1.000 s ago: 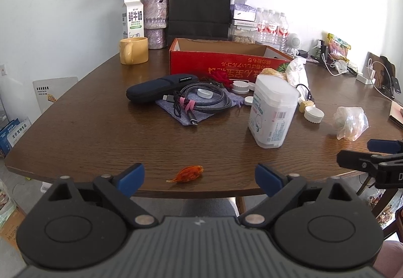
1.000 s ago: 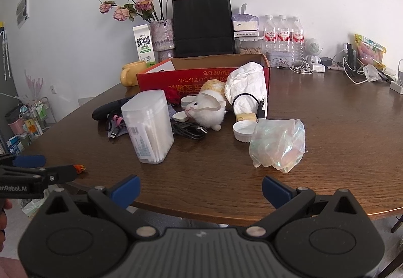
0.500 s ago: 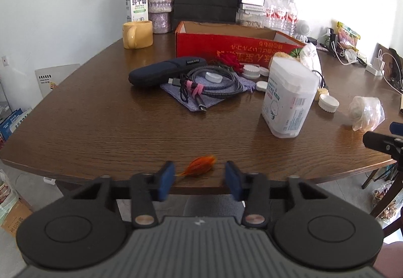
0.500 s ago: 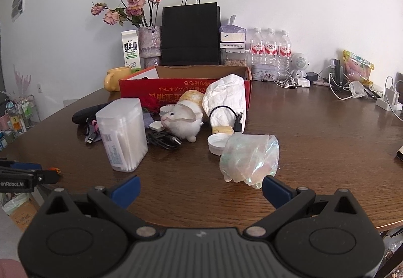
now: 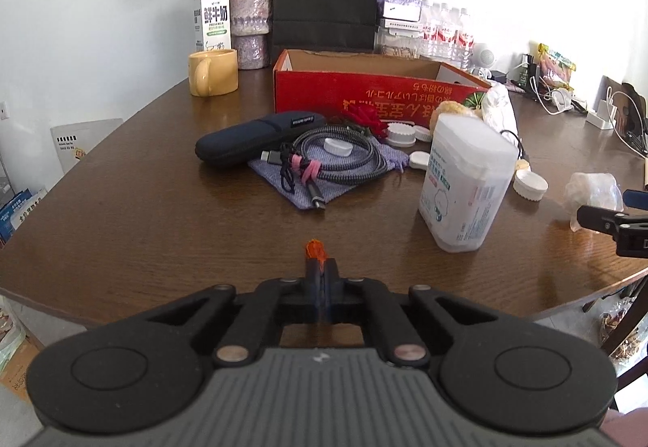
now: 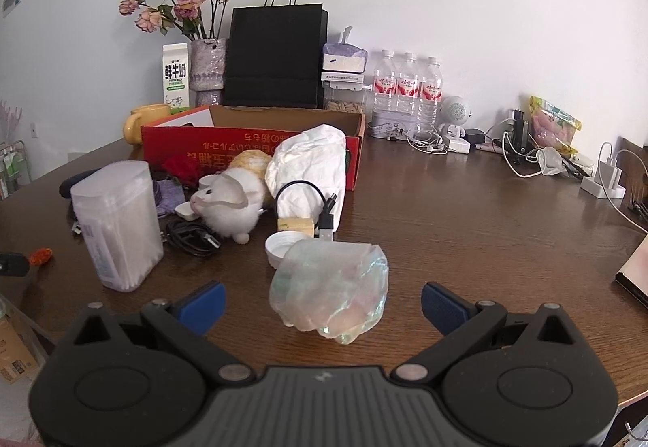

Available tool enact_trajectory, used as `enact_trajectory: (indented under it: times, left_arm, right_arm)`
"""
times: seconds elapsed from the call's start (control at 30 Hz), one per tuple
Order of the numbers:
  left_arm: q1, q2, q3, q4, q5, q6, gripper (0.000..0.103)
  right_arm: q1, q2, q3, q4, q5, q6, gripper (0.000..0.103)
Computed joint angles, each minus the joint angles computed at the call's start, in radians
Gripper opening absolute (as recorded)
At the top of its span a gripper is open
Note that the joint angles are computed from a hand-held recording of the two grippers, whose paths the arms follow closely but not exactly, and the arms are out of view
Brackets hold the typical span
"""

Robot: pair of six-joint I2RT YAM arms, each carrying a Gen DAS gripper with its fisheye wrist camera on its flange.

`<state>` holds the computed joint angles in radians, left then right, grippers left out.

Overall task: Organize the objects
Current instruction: 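Grasp the small orange item with the left tool while the right tool grasps the iridescent plastic bag, then carry both items over the cardboard box and open both tools to drop them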

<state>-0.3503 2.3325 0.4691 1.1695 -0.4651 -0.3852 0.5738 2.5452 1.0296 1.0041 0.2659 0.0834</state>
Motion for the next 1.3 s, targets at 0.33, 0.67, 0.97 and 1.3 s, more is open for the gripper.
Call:
enact_trajectory:
  times: [0.33, 0.67, 0.97, 1.3]
  left_arm:
    - [0.036, -0.008, 0.056, -0.023, 0.024, 0.037, 0.003]
    - [0.060, -0.067, 0.055, 0.004, 0.032, 0.095, 0.003]
    - [0.101, -0.135, 0.142, -0.002, 0.045, 0.221, 0.003]
    - [0.191, -0.091, 0.481, -0.192, 0.154, 0.288, 0.003]
  right_arm:
    - [-0.057, 0.044, 0.100, -0.071, -0.102, 0.026, 0.048]
    - [-0.070, 0.016, 0.120, -0.029, -0.148, -0.005, 0.047]
    - [-0.083, 0.019, 0.267, -0.077, -0.188, -0.058, 0.047]
    - [-0.094, 0.148, 0.734, -0.332, -0.249, -0.104, 0.047]
